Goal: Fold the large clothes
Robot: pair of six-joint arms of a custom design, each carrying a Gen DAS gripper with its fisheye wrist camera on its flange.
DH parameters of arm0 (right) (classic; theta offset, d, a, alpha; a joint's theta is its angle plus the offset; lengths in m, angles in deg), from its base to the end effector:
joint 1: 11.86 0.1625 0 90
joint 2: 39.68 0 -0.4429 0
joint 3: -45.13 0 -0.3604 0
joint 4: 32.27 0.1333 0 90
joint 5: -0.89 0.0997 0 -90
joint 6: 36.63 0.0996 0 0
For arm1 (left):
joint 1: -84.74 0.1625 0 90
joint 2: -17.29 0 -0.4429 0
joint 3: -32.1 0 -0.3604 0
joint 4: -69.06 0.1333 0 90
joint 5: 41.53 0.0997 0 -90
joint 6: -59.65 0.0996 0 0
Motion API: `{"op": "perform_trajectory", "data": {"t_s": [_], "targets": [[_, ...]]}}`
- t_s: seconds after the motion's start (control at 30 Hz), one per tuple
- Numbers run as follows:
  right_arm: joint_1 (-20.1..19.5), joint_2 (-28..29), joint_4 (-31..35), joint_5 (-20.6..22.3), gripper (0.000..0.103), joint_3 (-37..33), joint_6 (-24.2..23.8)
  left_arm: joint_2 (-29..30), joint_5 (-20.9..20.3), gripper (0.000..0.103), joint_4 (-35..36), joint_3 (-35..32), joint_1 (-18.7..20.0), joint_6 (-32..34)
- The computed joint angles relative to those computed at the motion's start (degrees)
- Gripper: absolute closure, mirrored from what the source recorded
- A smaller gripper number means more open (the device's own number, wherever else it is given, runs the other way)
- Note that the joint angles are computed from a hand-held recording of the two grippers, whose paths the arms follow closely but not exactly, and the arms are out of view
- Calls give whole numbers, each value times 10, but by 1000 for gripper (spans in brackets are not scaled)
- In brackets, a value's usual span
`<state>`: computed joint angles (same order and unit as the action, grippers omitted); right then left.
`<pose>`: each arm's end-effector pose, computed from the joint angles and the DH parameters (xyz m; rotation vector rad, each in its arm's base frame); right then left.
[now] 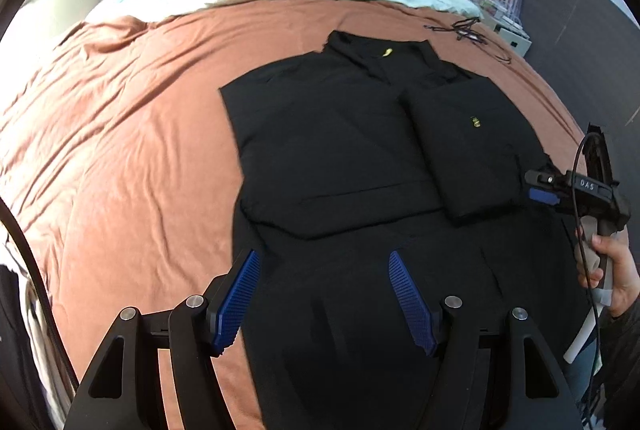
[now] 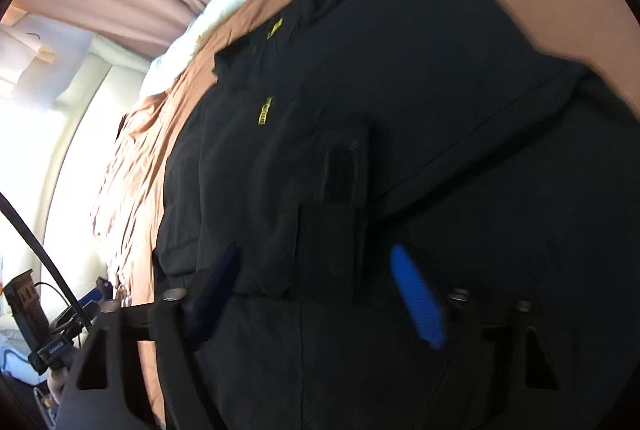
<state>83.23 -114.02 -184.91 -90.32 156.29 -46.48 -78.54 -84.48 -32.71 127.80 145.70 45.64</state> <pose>0.1787 -0.5274 0.3268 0.3859 -2.9997 0.6913 -0.0270 -0.4734 0.5581 0.2042 2.3737 -0.6109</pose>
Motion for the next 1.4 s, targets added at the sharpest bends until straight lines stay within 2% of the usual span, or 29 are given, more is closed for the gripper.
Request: {"op": "perform_trajectory", "data": {"t_s": [0.03,0.1,0.13,0.3,0.47,0.6,0.63,0.7,0.73,0.77,0.83,0.87,0.93,0.97,1.2,1.3,1.4], "targets": [[3,5,10,1,52,-4,2,-3,2,34,5,-1,4,-3],[6,10,29,-1,66,-17,-2,-8,2,34,8,-3,12,-8],[10,10,35,0,68,-22,-9,-12,1,34,8,-3,14,-11],[27,3,34,17,69,-31,-48,-27,5,34,10,-3,25,-15],[67,27,35,23,69,-51,-49,-33,7,34,26,-9,33,-23],[85,54,40,51,69,-71,-53,-39,23,34,48,-13,28,-23],[85,61,52,68,69,-78,-59,-40,26,34,52,-16,28,-24],[90,71,119,108,68,-104,-76,-42,31,34,59,-20,29,-29],[94,74,142,114,66,-112,-84,-43,34,34,60,-21,30,-32],[103,76,140,110,60,-106,-87,-43,36,34,61,-23,31,-34],[105,59,151,92,54,-103,-117,-41,36,34,58,-25,36,-35],[104,69,151,87,54,-113,-123,-39,35,34,54,-26,39,-34],[92,52,160,77,54,-113,-136,-33,28,34,38,-25,45,-29],[103,56,140,60,54,-108,-125,-30,23,34,27,-23,49,-24],[77,1,83,-51,54,-89,-145,21,-16,34,-60,-17,77,24],[53,-34,74,-94,54,-91,-169,55,-33,34,-96,-22,92,43],[17,-71,71,-118,54,-95,-191,82,-38,34,-121,-29,105,63]]}}
